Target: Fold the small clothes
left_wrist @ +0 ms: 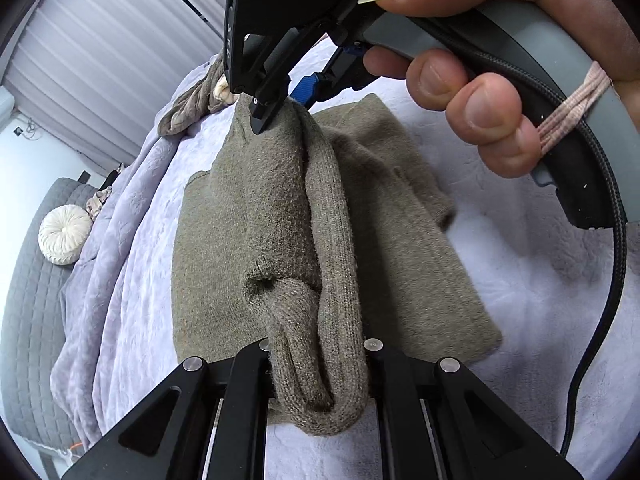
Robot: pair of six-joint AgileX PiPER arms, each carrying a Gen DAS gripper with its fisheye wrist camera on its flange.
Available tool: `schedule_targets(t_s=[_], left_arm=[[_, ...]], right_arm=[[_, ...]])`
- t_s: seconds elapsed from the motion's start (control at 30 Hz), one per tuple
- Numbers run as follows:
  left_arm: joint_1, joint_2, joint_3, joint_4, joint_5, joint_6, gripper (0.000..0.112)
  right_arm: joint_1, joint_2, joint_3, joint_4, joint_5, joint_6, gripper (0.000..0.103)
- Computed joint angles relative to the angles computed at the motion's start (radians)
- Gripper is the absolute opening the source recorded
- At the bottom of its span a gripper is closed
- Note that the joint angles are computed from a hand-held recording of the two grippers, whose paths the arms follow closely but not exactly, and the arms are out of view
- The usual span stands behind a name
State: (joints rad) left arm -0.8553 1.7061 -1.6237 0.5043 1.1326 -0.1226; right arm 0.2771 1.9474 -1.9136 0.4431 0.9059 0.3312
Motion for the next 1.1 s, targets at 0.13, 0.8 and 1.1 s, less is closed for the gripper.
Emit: schedule_targets(t_s=[0.13, 0.8, 1.1], left_arm=[[0.042, 0.027, -0.040, -0.037, -0.002, 0.063, 0.012], [0.041, -0.057, 0.037, -0.097, -0.077, 0.135, 0.085], [0.447, -0.174, 0.046, -0.637, 0.011, 0.489, 0.085]], right_arm=[[-0.018, -0.030, 0.050, 0.016, -0.018, -0.024, 0.018], [-0.011, -0.175, 0.176, -0.250, 0.054, 0.229, 0.050], [0.209, -0.208, 0.099, -0.421, 0.163, 0.354, 0.059]])
